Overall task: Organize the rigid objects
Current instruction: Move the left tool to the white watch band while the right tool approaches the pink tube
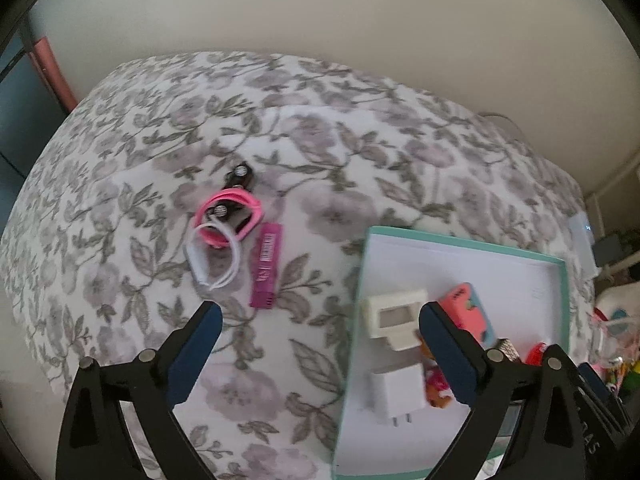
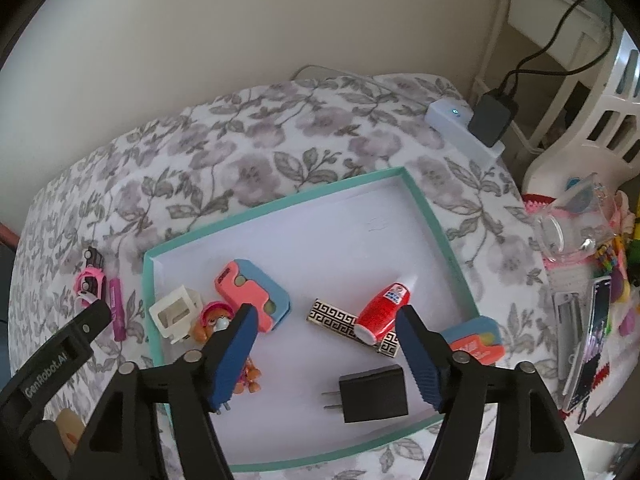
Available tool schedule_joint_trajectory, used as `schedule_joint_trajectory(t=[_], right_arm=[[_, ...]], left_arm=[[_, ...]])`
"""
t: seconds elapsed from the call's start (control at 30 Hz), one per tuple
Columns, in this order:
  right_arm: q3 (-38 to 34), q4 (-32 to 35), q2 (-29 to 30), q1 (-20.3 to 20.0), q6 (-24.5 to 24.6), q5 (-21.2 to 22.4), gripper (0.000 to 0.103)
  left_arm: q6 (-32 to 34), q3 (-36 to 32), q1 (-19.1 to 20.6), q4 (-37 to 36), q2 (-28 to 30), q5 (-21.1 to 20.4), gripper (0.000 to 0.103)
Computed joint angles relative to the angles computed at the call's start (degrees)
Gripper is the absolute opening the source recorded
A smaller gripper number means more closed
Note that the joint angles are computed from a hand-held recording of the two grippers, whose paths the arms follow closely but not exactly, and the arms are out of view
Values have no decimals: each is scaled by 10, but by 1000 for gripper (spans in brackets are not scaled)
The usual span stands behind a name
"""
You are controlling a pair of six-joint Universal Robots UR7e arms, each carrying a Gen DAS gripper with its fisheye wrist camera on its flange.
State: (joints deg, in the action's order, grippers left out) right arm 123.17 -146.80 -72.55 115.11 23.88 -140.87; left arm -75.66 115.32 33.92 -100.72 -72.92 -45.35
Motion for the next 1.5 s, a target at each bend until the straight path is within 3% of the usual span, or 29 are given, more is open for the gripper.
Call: schedule_joint_trajectory(t=[0.5, 0.63, 1.17, 1.5], right_arm=[[-1, -8, 9, -2, -4, 5, 85], [-3, -16, 19, 4, -7, 5, 99], [-53, -67, 122, 52, -63, 59, 99], [-91, -128, 199, 69, -111, 102, 99]], left_arm=[[-26, -8, 17, 60, -4, 8, 99], [-36, -8, 24, 78, -12, 10, 99], [-124, 4, 57, 193, -120, 65, 100], [-105, 9, 101, 170, -159, 71, 100]])
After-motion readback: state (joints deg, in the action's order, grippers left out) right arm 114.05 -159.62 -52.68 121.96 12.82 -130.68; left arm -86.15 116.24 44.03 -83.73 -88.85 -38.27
